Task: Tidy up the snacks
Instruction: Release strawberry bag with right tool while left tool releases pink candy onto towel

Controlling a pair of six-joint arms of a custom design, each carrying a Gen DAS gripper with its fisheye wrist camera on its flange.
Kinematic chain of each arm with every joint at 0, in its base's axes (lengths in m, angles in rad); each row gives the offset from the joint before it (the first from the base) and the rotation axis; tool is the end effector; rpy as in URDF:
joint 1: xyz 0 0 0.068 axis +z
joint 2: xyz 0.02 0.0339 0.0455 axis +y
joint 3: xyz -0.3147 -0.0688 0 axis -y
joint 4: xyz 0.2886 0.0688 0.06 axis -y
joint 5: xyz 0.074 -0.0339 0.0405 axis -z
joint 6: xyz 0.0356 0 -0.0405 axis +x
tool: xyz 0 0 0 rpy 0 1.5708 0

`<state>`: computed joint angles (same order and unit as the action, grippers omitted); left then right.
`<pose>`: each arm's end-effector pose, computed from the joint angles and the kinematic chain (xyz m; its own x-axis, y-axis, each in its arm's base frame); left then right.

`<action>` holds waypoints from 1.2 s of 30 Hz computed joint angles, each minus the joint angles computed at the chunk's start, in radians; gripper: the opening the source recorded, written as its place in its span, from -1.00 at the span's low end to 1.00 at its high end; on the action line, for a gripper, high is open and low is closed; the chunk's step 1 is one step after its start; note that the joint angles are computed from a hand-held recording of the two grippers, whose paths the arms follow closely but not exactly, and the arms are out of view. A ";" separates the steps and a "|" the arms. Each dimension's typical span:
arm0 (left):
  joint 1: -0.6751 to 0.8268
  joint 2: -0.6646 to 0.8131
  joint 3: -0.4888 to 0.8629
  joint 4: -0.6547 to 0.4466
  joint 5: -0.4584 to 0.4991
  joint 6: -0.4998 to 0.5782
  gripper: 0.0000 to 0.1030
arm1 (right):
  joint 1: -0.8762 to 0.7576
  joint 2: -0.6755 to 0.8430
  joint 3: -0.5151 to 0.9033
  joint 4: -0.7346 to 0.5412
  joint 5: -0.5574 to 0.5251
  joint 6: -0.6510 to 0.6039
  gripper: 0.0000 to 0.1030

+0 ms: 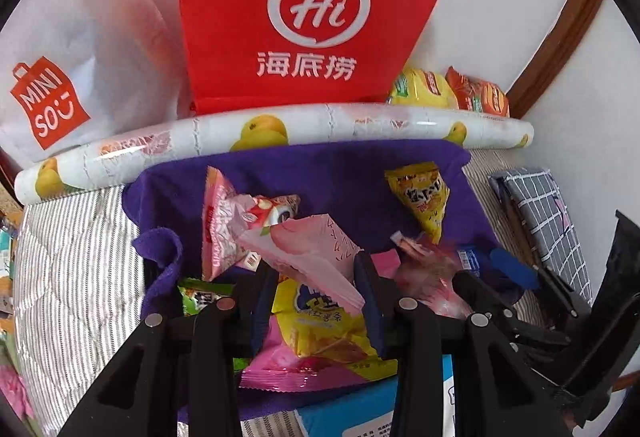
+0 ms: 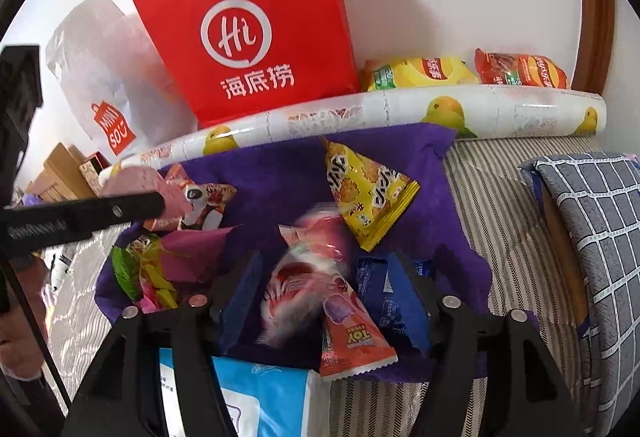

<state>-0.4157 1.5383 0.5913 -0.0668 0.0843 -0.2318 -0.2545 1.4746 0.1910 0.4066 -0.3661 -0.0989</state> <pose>0.2594 -0.1178 0.1359 -0.8576 0.1283 -0.4981 0.2529 0.9485 -0.1910 0.1945 -0.0374 0.0845 -0.7418 0.0977 -0.6635 -0.0600 0.9757 0.2107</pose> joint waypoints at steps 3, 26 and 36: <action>-0.014 0.015 0.005 -0.006 -0.017 0.001 -0.28 | -0.003 -0.009 -0.002 0.000 0.000 0.005 0.33; -0.001 0.026 0.020 -0.030 -0.004 0.009 -0.23 | -0.034 0.000 0.002 0.006 -0.018 0.028 0.33; -0.003 -0.096 -0.023 -0.004 -0.007 0.019 0.12 | -0.039 -0.002 -0.004 0.018 -0.022 0.026 0.33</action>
<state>-0.4186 1.4420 0.5678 -0.0707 0.0772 -0.2127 -0.2930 1.4722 0.1868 0.4242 -0.3886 -0.0731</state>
